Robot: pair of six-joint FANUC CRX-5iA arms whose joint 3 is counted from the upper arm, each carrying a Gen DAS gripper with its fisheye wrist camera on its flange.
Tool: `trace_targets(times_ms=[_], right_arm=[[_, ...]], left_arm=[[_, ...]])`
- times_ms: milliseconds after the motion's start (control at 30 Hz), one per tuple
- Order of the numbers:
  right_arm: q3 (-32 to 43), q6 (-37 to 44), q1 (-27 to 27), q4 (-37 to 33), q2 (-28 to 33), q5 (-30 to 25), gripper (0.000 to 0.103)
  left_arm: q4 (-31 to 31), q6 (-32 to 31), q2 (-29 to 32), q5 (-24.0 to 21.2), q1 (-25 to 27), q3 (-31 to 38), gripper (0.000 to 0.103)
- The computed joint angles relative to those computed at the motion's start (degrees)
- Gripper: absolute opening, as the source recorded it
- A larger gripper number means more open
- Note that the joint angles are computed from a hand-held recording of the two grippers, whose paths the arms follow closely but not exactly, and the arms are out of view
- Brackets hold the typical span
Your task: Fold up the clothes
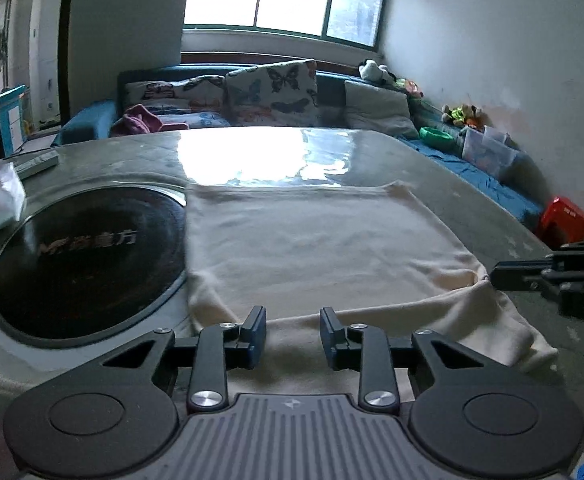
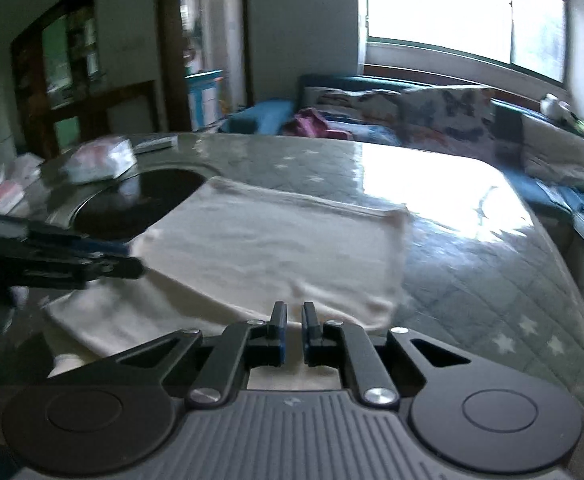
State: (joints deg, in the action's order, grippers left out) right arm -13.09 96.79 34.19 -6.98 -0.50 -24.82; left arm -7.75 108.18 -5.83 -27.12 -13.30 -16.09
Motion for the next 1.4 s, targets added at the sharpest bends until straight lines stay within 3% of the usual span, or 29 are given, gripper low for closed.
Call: trace_targets(times_ms=[233, 467, 667, 900, 1033, 1100, 1167, 1400], right_arm=[[2.77, 5.37, -0.02, -2.89, 2.95, -3.88, 0.007], [2.50, 12.93, -0.22, -6.51, -0.92, -9.78, 0.011], [-1.77, 9.95, 1.66, -1.92, -3.47, -8.92, 0.012], [-2.53, 9.37, 1.53, -2.39, -3.84, -8.18, 0.016], [-2.78, 10.45, 1.42, -2.90, -5.33, -8.77, 0.017], [-3.23, 11.18, 1.66, -2.41, -6.14, -9.30, 0.020], [-3.67, 11.90, 1.90, -1.91, -6.96, -9.83, 0.035], [-6.12, 12.42, 3.05, 1.04, -9.52, -10.40, 0.040]], left_arm=[[-3.17, 3.18, 1.13, -1.94, -0.15, 1.83, 0.032], [3.40, -5.74, -3.74, -0.40, -0.43, -3.09, 0.032], [1.79, -7.41, -5.61, -2.18, -2.86, -4.62, 0.033], [0.85, -9.17, -9.05, -3.60, -3.49, -6.65, 0.034], [-1.03, -10.68, -11.77, -5.79, -4.51, -7.67, 0.047], [0.53, -14.87, -12.98, -5.42, -4.54, -9.20, 0.048], [-0.04, -16.70, -13.24, -5.04, -5.42, -9.73, 0.049], [-9.75, -17.10, -11.33, -2.12, -10.77, -8.70, 0.049]])
